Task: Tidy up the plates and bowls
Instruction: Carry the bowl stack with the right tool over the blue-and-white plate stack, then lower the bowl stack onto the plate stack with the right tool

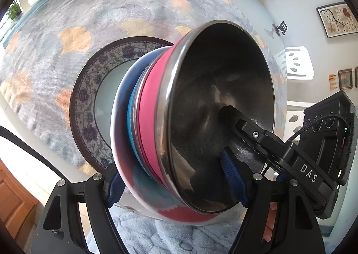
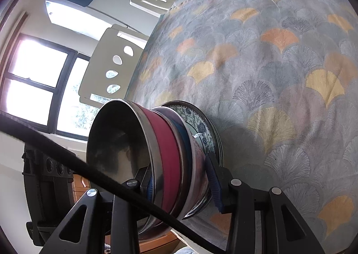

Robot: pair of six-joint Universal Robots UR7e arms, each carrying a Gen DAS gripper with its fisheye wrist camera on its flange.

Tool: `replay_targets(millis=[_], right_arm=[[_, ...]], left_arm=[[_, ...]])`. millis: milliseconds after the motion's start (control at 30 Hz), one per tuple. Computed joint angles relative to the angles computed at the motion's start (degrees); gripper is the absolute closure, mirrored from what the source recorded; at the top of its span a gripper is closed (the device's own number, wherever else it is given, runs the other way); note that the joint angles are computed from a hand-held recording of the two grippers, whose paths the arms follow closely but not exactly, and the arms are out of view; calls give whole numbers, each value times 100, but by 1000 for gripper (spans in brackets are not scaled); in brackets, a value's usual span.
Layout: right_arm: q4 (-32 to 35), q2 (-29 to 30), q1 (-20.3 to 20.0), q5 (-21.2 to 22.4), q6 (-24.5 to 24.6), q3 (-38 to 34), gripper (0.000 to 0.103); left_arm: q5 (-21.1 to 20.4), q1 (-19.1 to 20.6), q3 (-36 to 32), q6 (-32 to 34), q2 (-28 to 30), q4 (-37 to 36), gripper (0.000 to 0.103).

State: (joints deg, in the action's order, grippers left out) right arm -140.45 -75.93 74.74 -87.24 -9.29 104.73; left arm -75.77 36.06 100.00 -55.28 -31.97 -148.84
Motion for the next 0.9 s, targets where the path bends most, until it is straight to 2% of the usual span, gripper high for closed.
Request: replay_targets(millis=[300,467,633,767,900], right_arm=[[369,-2,-104,275,83,-124,63],[318,-64,-184,370,215,-72,49],[396,-77,-219,247,407,-51,34],[480,-66,-242,199,503,-63,28],[696,-12,-300,263,591,-100,20]], left_arm=[[76,39,498,-126,-337,-449,28],[342,-13,937,-297,-676,-883,28],[489,29,1305,-565,-955,-1070,26],[580,37,1565,-720,-1116,-1185,26],[583,137,1597,-739,-1035,-1351,18]])
